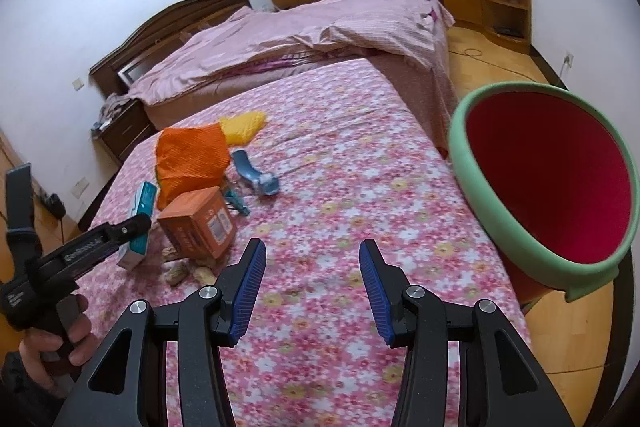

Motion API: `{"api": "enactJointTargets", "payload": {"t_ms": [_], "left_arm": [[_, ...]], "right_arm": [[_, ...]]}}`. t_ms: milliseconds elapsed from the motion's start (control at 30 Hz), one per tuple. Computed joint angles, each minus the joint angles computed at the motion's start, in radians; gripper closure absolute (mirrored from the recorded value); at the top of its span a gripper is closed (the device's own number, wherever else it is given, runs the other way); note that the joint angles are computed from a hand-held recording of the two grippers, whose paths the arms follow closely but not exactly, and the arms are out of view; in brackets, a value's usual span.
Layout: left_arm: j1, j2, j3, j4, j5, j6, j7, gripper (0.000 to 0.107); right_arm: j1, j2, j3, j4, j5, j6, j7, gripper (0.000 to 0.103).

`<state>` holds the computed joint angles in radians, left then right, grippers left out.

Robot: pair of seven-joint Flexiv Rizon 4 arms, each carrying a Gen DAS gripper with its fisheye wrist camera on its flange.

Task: Collect trash
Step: 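Grasp the small orange box with right tool while left tool holds the medicine box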

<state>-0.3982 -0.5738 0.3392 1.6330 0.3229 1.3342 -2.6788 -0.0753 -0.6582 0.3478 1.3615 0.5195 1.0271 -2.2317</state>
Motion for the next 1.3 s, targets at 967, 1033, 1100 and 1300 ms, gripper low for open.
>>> {"api": "enactJointTargets", "payload": {"t_ms": [967, 1033, 1100, 1300], "left_arm": [[0.055, 0.154, -0.022, 0.129, 0.298, -0.001, -0.240, 0.054], [0.052, 0.157, -0.021, 0.132, 0.293, 0.006, -0.237, 0.054], [0.044, 0.162, -0.019, 0.135, 0.292, 0.004, -0.238, 0.054], [0.017, 0.187, -0.016, 0.131, 0.325, -0.005, -0.249, 0.054]], "right_arm": [[0.166, -0.045, -0.009, 0.020, -0.163, 0.047, 0.165, 0.047], [0.143, -0.031, 0.015, 0.036, -0.149, 0.053, 0.147, 0.048], [0.119, -0.015, 0.036, 0.050, -0.128, 0.055, 0.126, 0.048], [0.058, 0.051, 0.073, 0.086, -0.039, 0.075, 0.046, 0.048]]}}
